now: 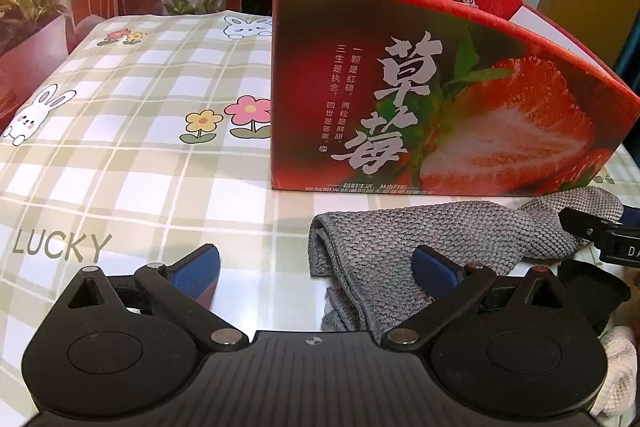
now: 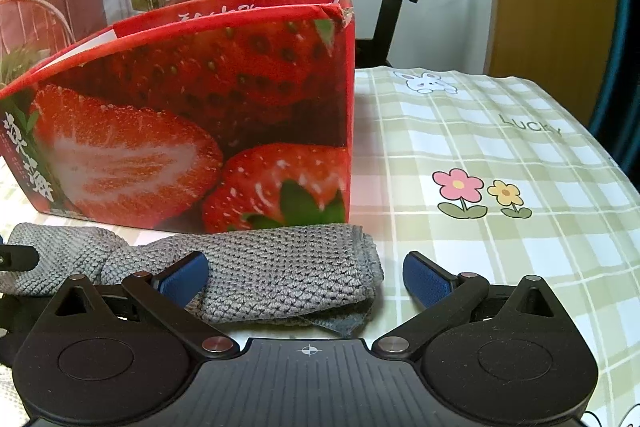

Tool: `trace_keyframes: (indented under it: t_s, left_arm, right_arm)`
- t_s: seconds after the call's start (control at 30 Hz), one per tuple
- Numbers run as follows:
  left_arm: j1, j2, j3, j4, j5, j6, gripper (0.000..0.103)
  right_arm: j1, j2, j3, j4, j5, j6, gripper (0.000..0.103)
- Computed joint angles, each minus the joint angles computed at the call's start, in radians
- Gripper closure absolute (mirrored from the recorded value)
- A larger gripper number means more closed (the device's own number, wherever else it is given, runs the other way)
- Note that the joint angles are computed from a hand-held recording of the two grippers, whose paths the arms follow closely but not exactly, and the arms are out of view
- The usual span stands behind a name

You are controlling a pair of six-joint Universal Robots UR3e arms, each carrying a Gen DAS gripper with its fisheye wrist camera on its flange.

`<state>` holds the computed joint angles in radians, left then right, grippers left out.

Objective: Organize soft objects
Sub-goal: 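Move both grippers down and close them on the grey knit cloth, then lift the grey cloth with both grippers and carry it over the box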

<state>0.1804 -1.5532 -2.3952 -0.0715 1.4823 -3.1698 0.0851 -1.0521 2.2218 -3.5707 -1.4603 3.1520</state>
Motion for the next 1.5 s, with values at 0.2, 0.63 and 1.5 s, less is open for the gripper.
trace_keyframes:
  t_s: [0.2,0.63,1.5]
  left_arm:
    - [0.001,0.005,-0.014,0.014,-0.002,-0.001,0.000]
    - [0.021,0.040,-0.026,-0.023,-0.029,0.035,0.000]
    - [0.089,0.108,-0.101,-0.002,-0.199,0.058,0.030]
  right_arm:
    - [-0.001,0.003,-0.001,-0.003,0.003,0.000,0.000]
    - [-0.033,-0.009,0.032,-0.027,0.052,-0.005,0.001]
    - [-0.105,0.009,0.125,-0.189,0.221,-0.064,0.051]
